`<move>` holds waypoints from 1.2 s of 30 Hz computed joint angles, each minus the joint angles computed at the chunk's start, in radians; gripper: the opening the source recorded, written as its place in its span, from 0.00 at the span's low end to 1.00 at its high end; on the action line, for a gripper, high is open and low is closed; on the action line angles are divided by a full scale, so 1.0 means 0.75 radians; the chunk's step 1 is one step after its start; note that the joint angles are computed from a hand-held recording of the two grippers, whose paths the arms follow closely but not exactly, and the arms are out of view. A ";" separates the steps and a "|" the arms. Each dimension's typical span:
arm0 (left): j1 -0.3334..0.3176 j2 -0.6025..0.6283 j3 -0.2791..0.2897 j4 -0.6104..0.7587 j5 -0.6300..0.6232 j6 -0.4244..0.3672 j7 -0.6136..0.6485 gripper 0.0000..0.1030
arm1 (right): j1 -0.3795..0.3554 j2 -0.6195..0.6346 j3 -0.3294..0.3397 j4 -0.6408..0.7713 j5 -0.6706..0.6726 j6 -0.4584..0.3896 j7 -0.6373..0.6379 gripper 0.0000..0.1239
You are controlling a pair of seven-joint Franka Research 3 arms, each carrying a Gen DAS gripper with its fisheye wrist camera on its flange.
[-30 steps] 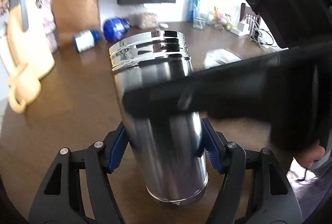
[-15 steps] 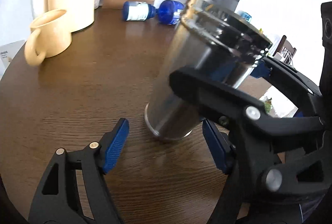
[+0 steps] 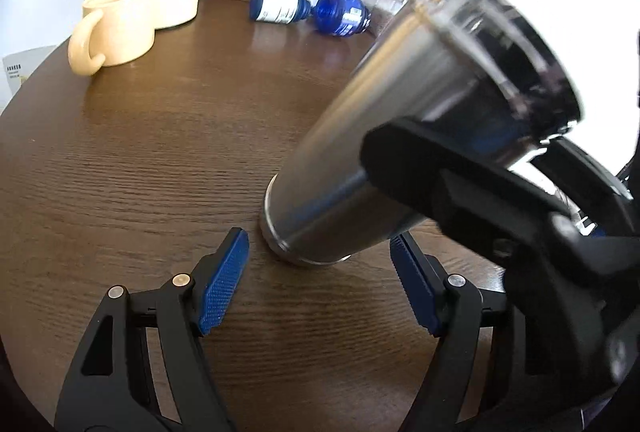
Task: Flip cup upright
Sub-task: 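Rotate the tumbler upright with the right tool and set it on the table, then open the right tool and withdraw both tools from the upright tumbler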
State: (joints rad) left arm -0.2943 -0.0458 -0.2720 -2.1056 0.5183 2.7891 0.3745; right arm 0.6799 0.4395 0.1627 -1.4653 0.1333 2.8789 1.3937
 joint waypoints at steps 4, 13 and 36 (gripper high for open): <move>0.011 -0.052 -0.026 -0.026 0.189 0.022 -0.118 0.75 | -0.049 -0.033 0.059 -0.031 0.087 -0.042 -0.042 0.55; 0.023 -0.128 -0.084 -0.037 0.434 -0.045 -0.292 0.76 | -0.090 -0.184 0.077 -0.195 0.213 -0.041 -0.055 0.64; -0.262 -0.206 -0.402 0.288 0.554 -1.130 -0.565 1.00 | -0.254 -1.042 0.120 -1.025 -0.258 0.002 0.688 0.65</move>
